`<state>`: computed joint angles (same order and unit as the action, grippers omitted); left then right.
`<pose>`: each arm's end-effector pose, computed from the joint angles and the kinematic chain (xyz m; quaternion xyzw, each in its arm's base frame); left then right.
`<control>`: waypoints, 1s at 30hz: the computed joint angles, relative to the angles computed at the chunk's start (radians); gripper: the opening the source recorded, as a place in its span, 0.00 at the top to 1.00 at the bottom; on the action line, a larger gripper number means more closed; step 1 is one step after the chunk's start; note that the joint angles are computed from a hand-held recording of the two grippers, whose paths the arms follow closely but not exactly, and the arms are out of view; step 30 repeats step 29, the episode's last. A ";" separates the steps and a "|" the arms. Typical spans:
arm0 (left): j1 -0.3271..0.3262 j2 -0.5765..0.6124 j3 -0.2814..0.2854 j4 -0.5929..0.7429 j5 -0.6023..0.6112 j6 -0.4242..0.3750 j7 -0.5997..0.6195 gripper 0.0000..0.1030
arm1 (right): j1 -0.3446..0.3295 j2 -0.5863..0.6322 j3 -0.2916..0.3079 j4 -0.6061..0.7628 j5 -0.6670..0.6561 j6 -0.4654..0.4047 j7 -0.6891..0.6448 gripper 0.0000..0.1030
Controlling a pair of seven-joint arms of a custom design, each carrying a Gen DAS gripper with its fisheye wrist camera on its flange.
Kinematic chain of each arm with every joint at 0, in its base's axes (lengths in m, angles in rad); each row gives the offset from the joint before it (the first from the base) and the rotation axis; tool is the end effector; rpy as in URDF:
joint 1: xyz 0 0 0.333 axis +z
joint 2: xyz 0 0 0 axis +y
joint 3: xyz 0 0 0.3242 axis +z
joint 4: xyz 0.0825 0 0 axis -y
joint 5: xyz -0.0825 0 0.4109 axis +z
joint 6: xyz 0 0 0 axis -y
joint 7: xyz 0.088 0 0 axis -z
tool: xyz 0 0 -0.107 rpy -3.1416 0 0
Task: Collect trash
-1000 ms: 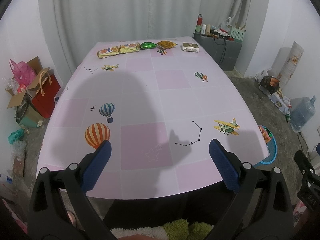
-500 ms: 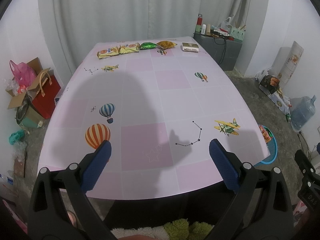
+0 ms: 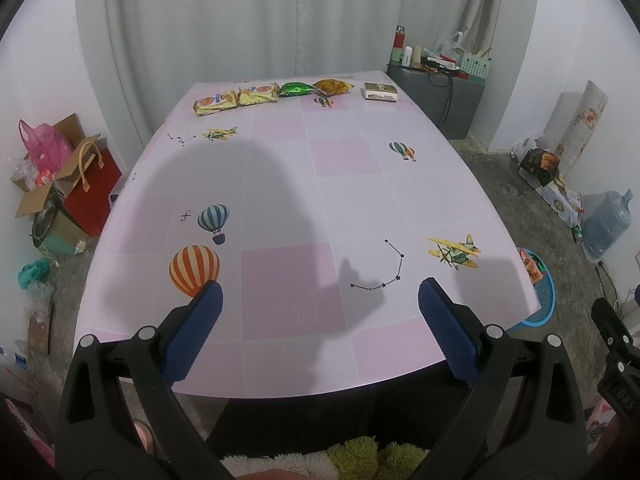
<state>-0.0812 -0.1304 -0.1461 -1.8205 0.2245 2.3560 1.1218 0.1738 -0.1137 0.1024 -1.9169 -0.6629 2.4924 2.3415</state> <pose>0.5774 -0.1362 0.6679 -0.7007 0.6263 -0.2443 0.2389 0.5755 0.1696 0.6220 -0.6093 0.6711 -0.3508 0.2352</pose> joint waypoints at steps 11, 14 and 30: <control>0.000 0.013 0.000 0.010 -0.008 -0.014 0.010 0.09 | 0.002 0.001 -0.001 0.001 0.010 -0.003 -0.008 0.06; 0.000 0.015 0.000 0.013 -0.007 -0.016 0.010 0.09 | 0.002 0.001 -0.001 0.001 0.010 -0.003 -0.009 0.06; 0.000 0.035 0.000 0.038 -0.015 -0.038 0.022 0.09 | 0.002 -0.001 -0.001 -0.001 0.016 -0.003 -0.012 0.06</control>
